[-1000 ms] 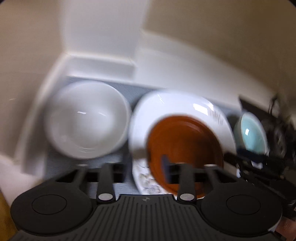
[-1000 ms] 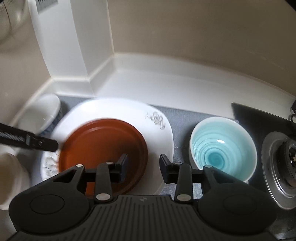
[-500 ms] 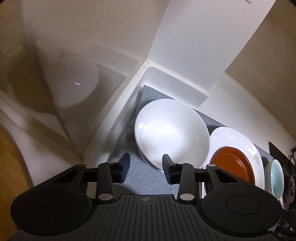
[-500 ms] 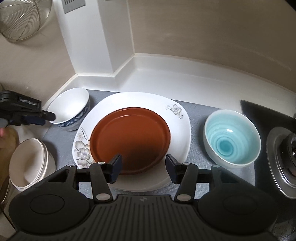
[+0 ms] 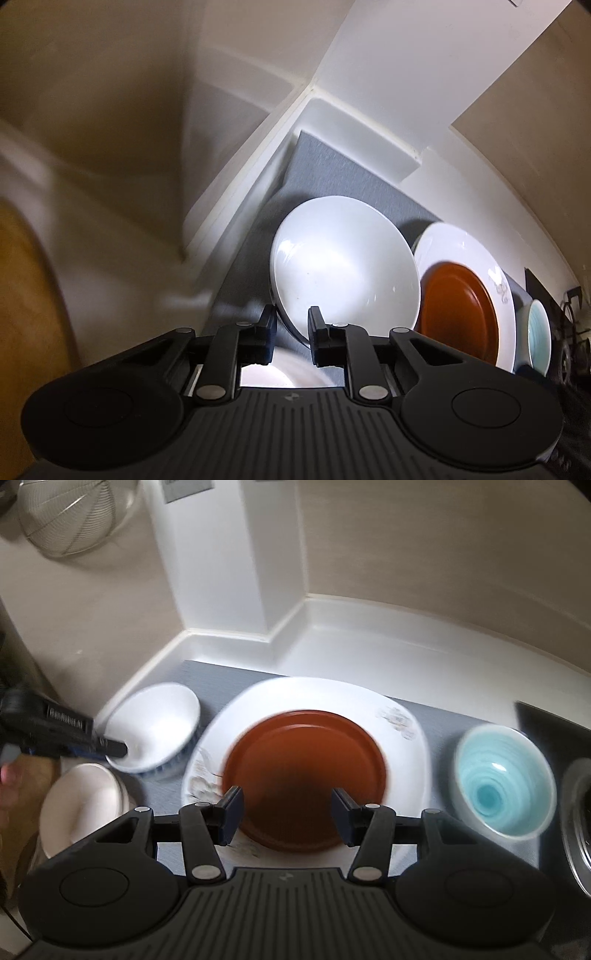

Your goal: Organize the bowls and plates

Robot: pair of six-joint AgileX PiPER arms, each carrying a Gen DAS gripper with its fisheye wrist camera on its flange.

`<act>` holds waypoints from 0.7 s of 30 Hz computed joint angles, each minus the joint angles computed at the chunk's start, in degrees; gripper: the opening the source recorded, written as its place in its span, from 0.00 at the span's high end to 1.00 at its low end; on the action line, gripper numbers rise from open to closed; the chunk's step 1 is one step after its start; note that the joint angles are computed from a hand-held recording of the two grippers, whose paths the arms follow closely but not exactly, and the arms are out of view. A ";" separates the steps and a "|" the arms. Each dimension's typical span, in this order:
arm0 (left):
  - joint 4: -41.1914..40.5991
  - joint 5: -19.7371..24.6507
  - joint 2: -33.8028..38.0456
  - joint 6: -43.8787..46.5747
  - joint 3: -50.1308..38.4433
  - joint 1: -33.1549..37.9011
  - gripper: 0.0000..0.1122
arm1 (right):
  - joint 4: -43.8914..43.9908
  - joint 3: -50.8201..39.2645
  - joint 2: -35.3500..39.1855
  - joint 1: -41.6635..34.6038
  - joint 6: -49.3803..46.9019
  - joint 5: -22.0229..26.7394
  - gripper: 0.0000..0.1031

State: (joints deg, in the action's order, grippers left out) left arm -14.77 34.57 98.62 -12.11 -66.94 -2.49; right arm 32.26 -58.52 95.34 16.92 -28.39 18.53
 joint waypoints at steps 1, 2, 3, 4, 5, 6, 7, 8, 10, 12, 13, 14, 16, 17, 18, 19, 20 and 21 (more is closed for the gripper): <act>0.28 -0.27 -0.51 -0.07 0.62 0.15 0.84 | -0.56 -1.51 1.05 0.76 0.46 0.61 0.45; 0.67 -0.87 -1.07 -0.13 1.33 0.26 0.83 | -1.12 -3.03 2.07 1.65 0.89 0.98 0.45; -0.45 -1.24 -1.43 1.23 1.78 0.68 0.83 | -1.22 -4.93 3.32 2.58 0.84 1.62 0.45; -0.99 -1.20 -1.46 1.82 1.75 1.03 0.83 | -1.03 -7.13 4.75 3.46 0.40 2.45 0.46; -0.67 -1.04 -1.33 1.49 1.50 1.21 0.83 | -0.73 -9.21 6.15 4.33 -0.20 2.95 0.47; -0.24 -0.78 -0.89 1.10 0.83 1.24 0.83 | -0.71 -11.46 7.75 5.27 -0.48 3.39 0.48; -0.23 -0.45 -0.56 1.27 0.34 1.39 0.83 | -1.83 -14.00 9.50 6.24 0.43 4.07 0.50; -0.36 -0.34 -0.28 1.49 0.02 1.57 0.83 | -3.66 -16.56 11.27 7.05 2.12 4.93 0.51; -0.56 -0.96 0.04 1.94 -0.12 1.75 0.83 | -8.09 -21.60 14.55 8.47 6.47 6.85 0.57; -0.17 -1.29 0.59 1.32 -0.36 1.80 0.83 | -11.45 -25.71 17.18 9.59 8.90 8.57 0.58; -0.54 -1.25 1.09 1.46 -0.57 1.94 0.83 | -12.40 -27.51 18.33 10.07 9.22 9.35 0.59; -1.35 -1.00 1.70 1.85 -0.86 2.17 0.83 | -12.61 -29.15 19.55 10.44 8.72 10.10 0.60; -4.83 -0.22 2.65 4.26 -1.28 3.02 0.83 | -13.94 -33.04 22.47 10.93 9.56 12.66 0.62; -6.18 0.26 2.99 5.62 -1.48 3.35 0.83 | -15.38 -34.43 23.60 11.19 11.10 13.84 0.64; -7.39 0.40 3.15 7.09 -1.44 3.46 0.85 | -15.72 -35.17 24.31 11.16 11.55 14.94 0.71; -7.37 -0.02 2.85 7.44 -0.95 3.34 0.85 | -15.03 -35.42 24.71 11.11 10.93 15.07 0.77; -6.56 -0.53 2.49 7.08 -0.50 3.03 0.85 | -15.85 -36.77 25.63 11.09 11.69 16.08 0.79; -5.93 -0.68 2.11 6.81 -0.15 2.88 0.86 | -17.02 -37.11 25.66 11.27 12.74 16.68 0.86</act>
State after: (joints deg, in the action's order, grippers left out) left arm -20.69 33.89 100.73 -5.30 -67.09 0.39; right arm 15.24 -95.63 121.01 28.19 -15.66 35.21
